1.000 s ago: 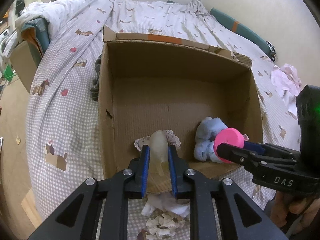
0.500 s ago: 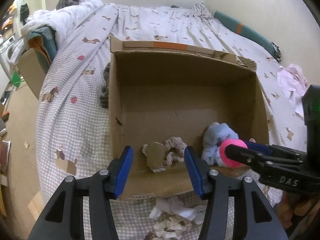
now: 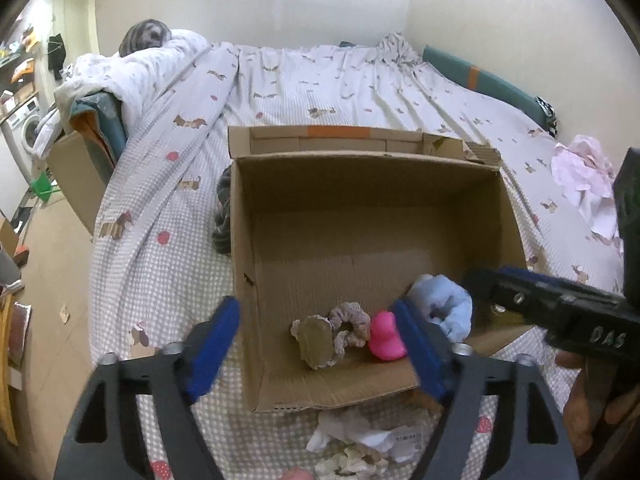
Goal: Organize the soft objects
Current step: 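Carry the pink sponge and scrunchie into the box and open both tools, then withdraw both tools from the box toward the white items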
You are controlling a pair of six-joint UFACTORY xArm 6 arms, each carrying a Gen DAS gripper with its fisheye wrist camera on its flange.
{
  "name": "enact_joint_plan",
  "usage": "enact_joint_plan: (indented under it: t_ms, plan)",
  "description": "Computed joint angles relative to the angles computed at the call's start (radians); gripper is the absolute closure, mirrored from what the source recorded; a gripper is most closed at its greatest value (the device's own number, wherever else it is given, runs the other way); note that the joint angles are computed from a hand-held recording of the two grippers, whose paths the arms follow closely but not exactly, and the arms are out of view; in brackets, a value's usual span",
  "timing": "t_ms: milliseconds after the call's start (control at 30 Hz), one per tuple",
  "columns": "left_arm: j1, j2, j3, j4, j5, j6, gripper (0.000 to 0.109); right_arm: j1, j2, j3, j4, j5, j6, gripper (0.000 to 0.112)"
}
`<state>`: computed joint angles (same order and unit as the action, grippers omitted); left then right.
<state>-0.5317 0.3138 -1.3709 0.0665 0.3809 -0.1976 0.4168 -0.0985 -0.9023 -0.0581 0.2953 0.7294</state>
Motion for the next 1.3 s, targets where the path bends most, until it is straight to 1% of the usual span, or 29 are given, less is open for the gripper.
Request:
enact_joint_plan:
  t_ms: [33, 67, 100, 167, 200, 267, 367, 467, 700, 867, 967, 1033, 1133, 1300]
  plan:
    - [0.002, -0.004, 0.004, 0.005, -0.007, -0.012, 0.024, -0.004, -0.010, 0.007, -0.054, -0.013, 0.047, 0.022]
    - [0.004, -0.005, 0.002, -0.004, -0.006, -0.013, 0.024, -0.008, -0.017, 0.012, -0.097, -0.023, 0.085, 0.011]
    - [0.005, -0.007, 0.001, -0.021, -0.007, -0.008, 0.023, -0.010, -0.022, 0.015, -0.121, -0.030, 0.112, 0.009]
    - [0.008, -0.012, 0.004, -0.046, -0.013, -0.012, 0.020, -0.012, -0.030, 0.022, -0.134, -0.043, 0.141, 0.009]
    - [0.010, -0.017, 0.009, -0.054, -0.019, -0.014, 0.016, -0.012, -0.030, 0.021, -0.124, -0.040, 0.136, 0.009]
    - [0.012, -0.027, 0.022, -0.057, -0.031, -0.016, 0.015, -0.008, -0.033, 0.020, -0.103, -0.027, 0.117, 0.009]
    - [0.019, -0.047, 0.043, -0.012, -0.032, -0.054, 0.014, -0.004, -0.035, 0.008, -0.133, -0.006, 0.133, 0.009]
    - [0.025, -0.060, 0.053, -0.027, -0.018, -0.063, 0.014, 0.001, -0.045, 0.010, -0.159, 0.004, 0.158, 0.009]
    - [0.030, -0.102, 0.098, -0.031, 0.026, -0.094, 0.014, 0.018, -0.070, 0.023, -0.150, 0.043, 0.171, 0.009]
    - [0.026, -0.140, 0.136, 0.048, 0.021, -0.132, 0.014, 0.039, -0.092, 0.031, -0.170, 0.087, 0.183, 0.009]
    - [0.027, -0.170, 0.173, 0.036, 0.012, -0.141, 0.014, 0.050, -0.110, 0.043, -0.188, 0.106, 0.202, 0.009]
    - [0.029, -0.183, 0.188, 0.029, 0.011, -0.146, 0.014, 0.056, -0.123, 0.059, -0.175, 0.108, 0.208, 0.009]
    - [0.029, -0.199, 0.207, 0.049, 0.014, -0.163, 0.014, 0.067, -0.141, 0.081, -0.152, 0.115, 0.215, 0.009]
    - [0.026, -0.230, 0.242, 0.075, 0.024, -0.185, 0.014, 0.089, -0.159, 0.097, -0.167, 0.147, 0.235, 0.009]
